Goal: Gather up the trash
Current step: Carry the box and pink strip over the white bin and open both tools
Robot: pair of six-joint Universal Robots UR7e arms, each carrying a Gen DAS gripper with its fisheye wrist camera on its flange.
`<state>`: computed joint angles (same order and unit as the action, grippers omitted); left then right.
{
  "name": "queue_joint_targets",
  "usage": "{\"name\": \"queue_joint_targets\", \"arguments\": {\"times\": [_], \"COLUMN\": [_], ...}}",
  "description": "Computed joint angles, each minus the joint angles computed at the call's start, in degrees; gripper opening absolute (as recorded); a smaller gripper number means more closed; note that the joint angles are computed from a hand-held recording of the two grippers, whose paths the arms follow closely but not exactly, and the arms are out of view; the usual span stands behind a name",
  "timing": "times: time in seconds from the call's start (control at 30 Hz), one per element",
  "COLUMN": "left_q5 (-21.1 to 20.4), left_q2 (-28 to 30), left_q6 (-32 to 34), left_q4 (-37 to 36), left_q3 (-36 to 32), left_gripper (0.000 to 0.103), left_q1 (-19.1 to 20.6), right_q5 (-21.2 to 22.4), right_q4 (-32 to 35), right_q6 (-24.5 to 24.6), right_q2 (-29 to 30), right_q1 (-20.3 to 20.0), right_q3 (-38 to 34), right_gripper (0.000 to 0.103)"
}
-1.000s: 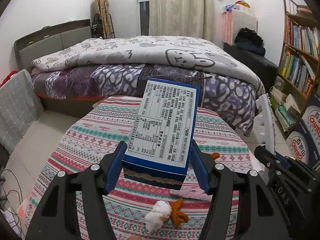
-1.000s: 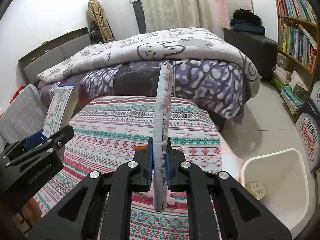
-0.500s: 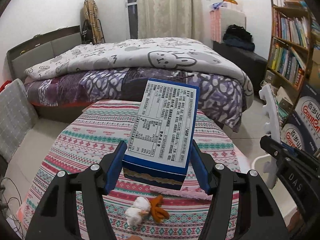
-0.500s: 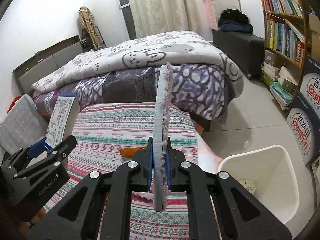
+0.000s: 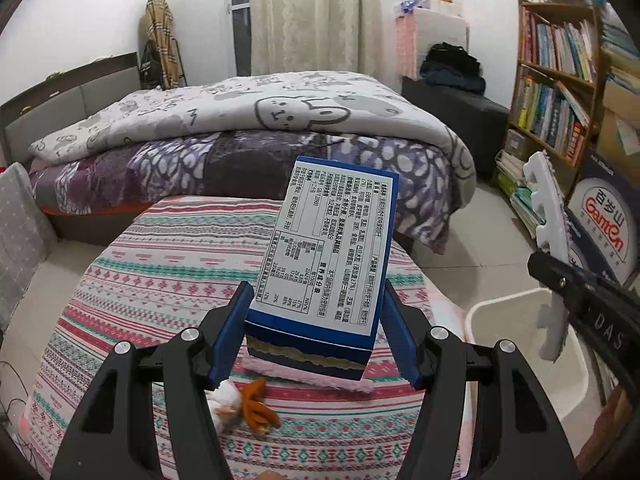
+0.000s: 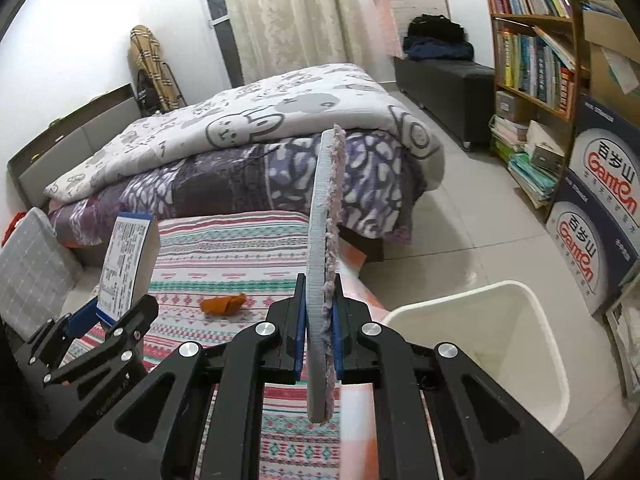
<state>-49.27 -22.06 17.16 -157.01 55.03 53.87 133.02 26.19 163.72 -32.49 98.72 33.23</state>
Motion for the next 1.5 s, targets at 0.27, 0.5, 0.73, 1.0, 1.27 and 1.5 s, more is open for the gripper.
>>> {"name": "queue_joint_targets", "arguments": {"times": [0.27, 0.5, 0.73, 1.0, 1.27, 1.5], "left_q5": [-2.2, -4.1, -5.9, -8.3, -11.1, -12.4], "left_q2": [0.1, 0.0, 0.0, 1.1, 3.5, 6.2], "left_q6": [-0.6, 0.1, 0.5, -3.6, -9.0, -10.9], "left_q4": [1.0, 1.0, 1.7, 5.1, 12.6, 18.5], "left_q3": [1.6, 3.6, 5.1, 5.2, 2.5, -2.5], "left_gripper": [0.062, 0.062, 0.062, 0.062, 0.062, 0.062], "left_q1": [-1.0, -2.0, -2.7, -3.6, -4.3, -4.5], "right_q5": [2.8, 5.0, 7.5, 10.5, 13.8, 17.3], "right_q4": [-1.8, -3.2, -4.4, -7.8, -11.8, -13.1], "right_q6": [2.0, 4.8, 6.9, 10.9, 15.6, 18.4], "right_q2": [-3.7, -7.0, -9.5, -13.9, -17.6, -18.6], "right_q1": [-1.2, -2.3, -3.1, -4.1, -4.6, -4.5], "right_q3": [5.0, 9.0, 12.3, 17.6, 21.7, 22.5], "right_gripper": [0.010, 0.011, 0.013, 0.037, 0.082, 0.096]}}
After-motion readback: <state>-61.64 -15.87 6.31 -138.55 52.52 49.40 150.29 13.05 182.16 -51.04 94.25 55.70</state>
